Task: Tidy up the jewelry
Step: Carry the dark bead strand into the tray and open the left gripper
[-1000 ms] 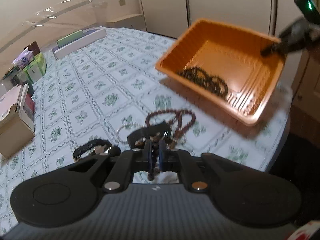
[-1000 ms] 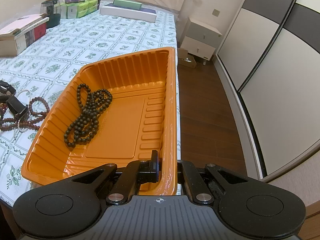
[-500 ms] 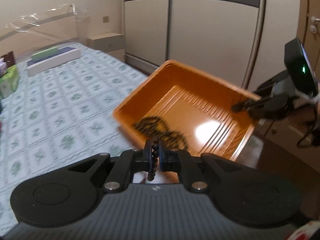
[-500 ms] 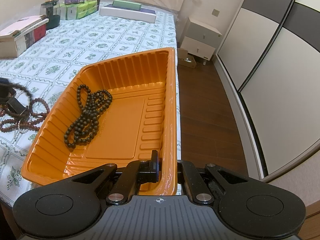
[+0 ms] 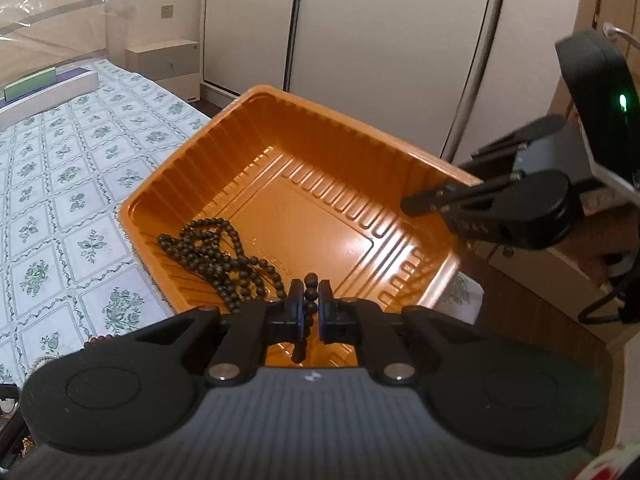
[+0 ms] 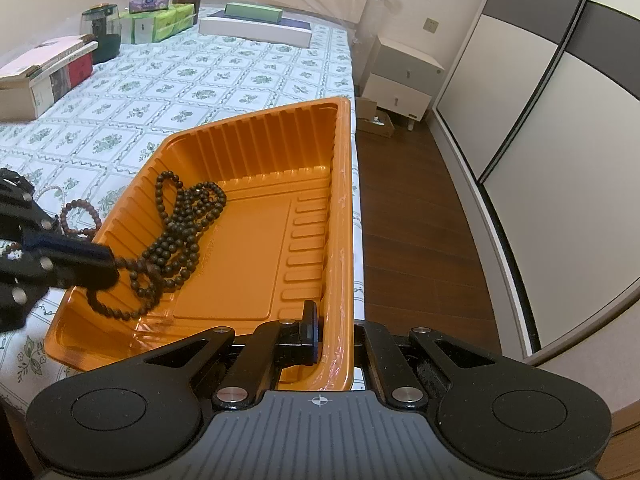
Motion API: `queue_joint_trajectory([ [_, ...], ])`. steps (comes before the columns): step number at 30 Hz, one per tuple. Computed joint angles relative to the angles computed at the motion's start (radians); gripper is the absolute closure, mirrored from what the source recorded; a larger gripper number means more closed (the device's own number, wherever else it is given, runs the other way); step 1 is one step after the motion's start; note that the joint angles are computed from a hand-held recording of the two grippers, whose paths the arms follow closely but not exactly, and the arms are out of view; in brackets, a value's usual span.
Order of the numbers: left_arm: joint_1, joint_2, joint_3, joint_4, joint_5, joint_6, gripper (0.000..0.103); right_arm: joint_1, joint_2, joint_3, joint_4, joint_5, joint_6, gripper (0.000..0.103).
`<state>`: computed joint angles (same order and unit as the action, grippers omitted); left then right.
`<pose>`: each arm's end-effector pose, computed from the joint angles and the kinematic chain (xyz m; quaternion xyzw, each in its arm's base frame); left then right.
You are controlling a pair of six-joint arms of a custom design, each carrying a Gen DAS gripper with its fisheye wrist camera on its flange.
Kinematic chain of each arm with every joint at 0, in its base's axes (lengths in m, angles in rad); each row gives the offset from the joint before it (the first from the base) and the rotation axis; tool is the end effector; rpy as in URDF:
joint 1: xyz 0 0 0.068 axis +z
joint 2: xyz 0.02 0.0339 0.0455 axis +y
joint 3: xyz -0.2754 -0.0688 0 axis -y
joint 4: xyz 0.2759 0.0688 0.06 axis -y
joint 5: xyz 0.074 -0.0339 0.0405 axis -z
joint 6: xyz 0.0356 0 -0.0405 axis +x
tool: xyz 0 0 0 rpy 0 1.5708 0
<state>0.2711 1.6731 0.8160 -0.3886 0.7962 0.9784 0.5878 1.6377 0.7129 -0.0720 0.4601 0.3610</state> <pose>0.3013 0.0573 0.1245 0.3739 0.8316 -0.2230 0.3448 0.2667 0.1587 0.1152 -0.0415 0.9351 -0.0686 0.3451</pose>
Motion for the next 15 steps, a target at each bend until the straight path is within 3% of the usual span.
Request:
queue_joint_trajectory([
  [3,0.011,0.003,-0.002,0.000,0.010,0.001,0.085,-0.001,0.000,-0.001,0.002,-0.003,0.000,0.100],
  [8,0.095,0.004,0.019,-0.023,0.023,0.014,0.083,0.000,-0.001,-0.005,0.008,-0.003,0.008,0.100],
  [15,0.314,0.061,0.053,0.029,0.005,0.030,0.076,0.002,0.000,-0.007,0.010,-0.001,0.010,0.100],
])
